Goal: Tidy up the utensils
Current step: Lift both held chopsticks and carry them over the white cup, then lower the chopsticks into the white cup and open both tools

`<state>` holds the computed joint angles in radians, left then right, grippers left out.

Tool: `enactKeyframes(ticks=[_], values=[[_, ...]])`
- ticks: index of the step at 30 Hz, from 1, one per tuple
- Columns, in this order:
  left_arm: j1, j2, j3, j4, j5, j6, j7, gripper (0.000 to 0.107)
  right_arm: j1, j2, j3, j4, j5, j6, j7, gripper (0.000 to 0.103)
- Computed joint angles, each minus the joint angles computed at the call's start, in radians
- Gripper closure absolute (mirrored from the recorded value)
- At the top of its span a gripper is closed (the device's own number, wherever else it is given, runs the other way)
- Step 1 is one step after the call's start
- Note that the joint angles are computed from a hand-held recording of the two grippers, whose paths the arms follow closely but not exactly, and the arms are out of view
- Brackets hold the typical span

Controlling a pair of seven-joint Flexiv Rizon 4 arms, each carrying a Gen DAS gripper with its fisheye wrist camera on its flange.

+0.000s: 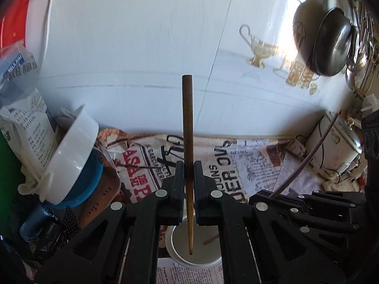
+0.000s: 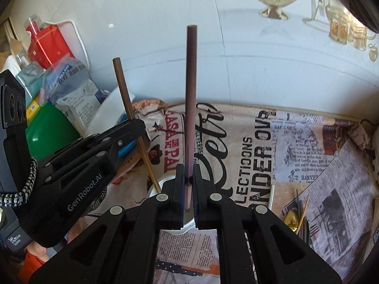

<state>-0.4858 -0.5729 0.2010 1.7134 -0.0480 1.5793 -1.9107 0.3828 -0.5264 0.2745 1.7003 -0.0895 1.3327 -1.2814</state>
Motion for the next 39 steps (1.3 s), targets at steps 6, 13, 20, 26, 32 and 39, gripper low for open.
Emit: enactKeyframes(ticks=[6, 13, 20, 26, 32, 39], values=[[0.04, -0.005, -0.048, -0.009, 0.015, -0.101, 0.034, 0.102, 0.012, -0.025, -0.005, -0.026, -0.006, -0.063, 0.007, 0.097], [0.075, 0.01, -0.09, -0.01, 0.037, -0.181, 0.031, 0.102, 0.015, -0.039, -0.003, -0.047, 0.001, -0.101, -0.011, 0.097], [0.069, 0.033, -0.081, -0.008, 0.087, -0.218, -0.02, 0.102, 0.013, -0.026, 0.001, -0.036, 0.007, -0.084, -0.048, 0.096], [0.044, 0.075, -0.057, 0.006, 0.139, -0.232, -0.089, 0.09, 0.007, 0.017, 0.0, 0.008, 0.012, -0.052, -0.065, 0.077], [-0.015, 0.121, 0.003, 0.003, 0.242, -0.228, -0.23, 0.074, 0.002, 0.081, -0.021, 0.084, -0.016, 0.026, -0.068, 0.064], [-0.071, 0.167, 0.029, -0.04, 0.404, -0.269, -0.416, 0.055, -0.037, 0.169, -0.023, 0.181, -0.032, 0.12, -0.095, 0.055]])
